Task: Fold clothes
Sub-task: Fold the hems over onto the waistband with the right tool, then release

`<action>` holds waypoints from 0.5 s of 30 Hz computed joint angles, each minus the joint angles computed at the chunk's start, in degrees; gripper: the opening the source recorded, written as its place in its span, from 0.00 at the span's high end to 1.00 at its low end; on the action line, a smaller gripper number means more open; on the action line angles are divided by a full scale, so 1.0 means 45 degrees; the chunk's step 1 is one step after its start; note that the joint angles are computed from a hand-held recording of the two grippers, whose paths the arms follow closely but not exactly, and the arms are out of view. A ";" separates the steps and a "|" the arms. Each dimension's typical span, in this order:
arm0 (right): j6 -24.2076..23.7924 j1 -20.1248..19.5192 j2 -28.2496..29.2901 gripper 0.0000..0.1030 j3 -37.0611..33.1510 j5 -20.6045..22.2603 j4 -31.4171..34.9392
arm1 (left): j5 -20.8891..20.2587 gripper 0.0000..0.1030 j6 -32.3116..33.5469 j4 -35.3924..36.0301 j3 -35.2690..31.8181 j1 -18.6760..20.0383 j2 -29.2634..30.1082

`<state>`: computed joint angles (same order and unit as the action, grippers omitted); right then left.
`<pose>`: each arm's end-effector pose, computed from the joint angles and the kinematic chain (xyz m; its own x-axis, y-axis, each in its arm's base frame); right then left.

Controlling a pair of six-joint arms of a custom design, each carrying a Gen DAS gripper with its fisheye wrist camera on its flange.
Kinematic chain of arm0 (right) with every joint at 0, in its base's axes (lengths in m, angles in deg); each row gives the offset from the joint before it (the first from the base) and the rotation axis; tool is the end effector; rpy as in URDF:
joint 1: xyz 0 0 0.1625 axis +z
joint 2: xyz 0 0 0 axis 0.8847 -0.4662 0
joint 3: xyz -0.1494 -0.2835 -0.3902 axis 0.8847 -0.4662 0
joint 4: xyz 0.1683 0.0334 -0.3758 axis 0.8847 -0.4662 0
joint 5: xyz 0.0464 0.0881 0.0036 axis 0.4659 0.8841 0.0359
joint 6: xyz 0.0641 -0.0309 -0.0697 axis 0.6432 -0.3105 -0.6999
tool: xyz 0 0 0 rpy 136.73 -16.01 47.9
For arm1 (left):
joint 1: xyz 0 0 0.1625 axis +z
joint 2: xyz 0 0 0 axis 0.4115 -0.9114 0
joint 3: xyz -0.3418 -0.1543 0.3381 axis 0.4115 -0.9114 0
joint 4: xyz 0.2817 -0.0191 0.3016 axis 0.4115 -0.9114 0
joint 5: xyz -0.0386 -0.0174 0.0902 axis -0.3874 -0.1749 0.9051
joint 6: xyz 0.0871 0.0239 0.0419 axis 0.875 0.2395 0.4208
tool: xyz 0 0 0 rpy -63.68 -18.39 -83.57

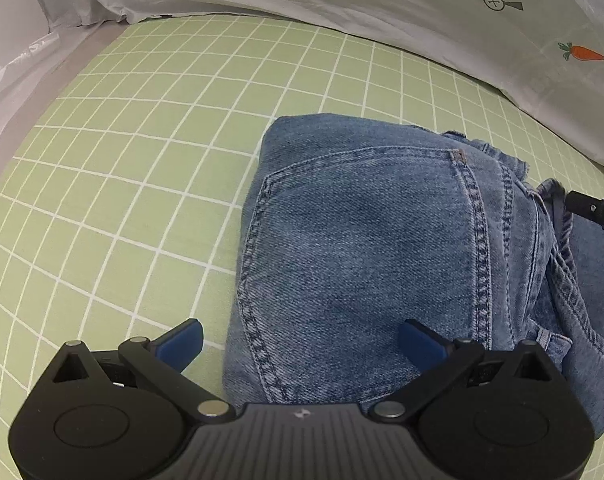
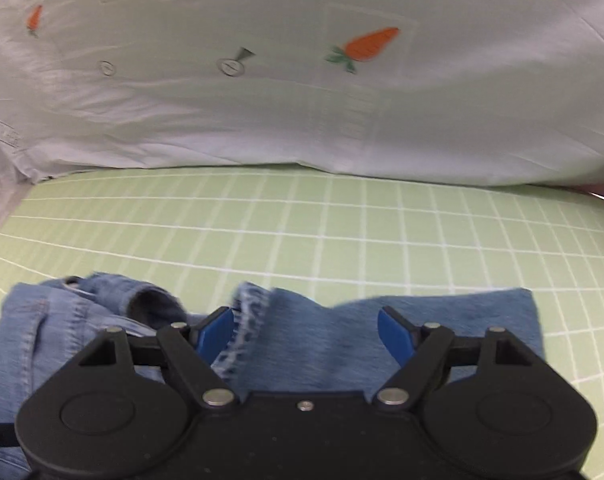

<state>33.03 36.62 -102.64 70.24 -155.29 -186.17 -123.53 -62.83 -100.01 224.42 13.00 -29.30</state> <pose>0.1821 -0.5347 0.1699 -0.6876 -0.4272 0.5871 -0.6756 0.6727 -0.3017 -0.1732 -0.3930 0.1774 -0.6916 -0.4829 -0.5371 -0.0674 0.7835 -0.6177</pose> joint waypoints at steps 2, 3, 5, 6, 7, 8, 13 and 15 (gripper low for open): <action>0.0315 0.0098 -0.0115 0.22 0.0233 -0.0262 -0.0261 | 0.0112 0.00 -0.0232 0.0223 0.0027 -0.0141 -0.0120; 0.0519 0.0093 -0.0200 0.22 0.0415 -0.0616 -0.0546 | 0.0158 0.00 -0.0333 0.0301 0.0052 -0.0209 -0.0190; 0.0906 0.0074 -0.0370 0.21 0.0773 -0.1354 -0.1104 | 0.0200 0.00 -0.0554 0.0420 0.0122 -0.0353 -0.0351; 0.1016 0.0017 -0.0497 0.19 0.1006 -0.1786 -0.1389 | 0.0225 0.00 -0.0666 0.0494 0.0155 -0.0440 -0.0438; 0.0998 -0.0125 -0.0691 0.18 0.1281 -0.2103 -0.1578 | 0.0257 0.00 -0.0790 0.0590 0.0183 -0.0547 -0.0524; 0.0994 -0.0268 -0.0892 0.18 0.1560 -0.2420 -0.1748 | 0.0294 0.00 -0.0900 0.0680 0.0213 -0.0667 -0.0604; 0.2815 -0.1130 -0.2720 0.18 0.3211 -0.1954 -0.0931 | 0.0485 0.00 -0.1634 0.1438 0.0311 -0.1657 -0.0952; 0.3205 -0.1356 -0.3153 0.18 0.3756 -0.1214 -0.0891 | 0.0368 0.00 -0.1930 0.1574 0.0395 -0.2090 -0.0976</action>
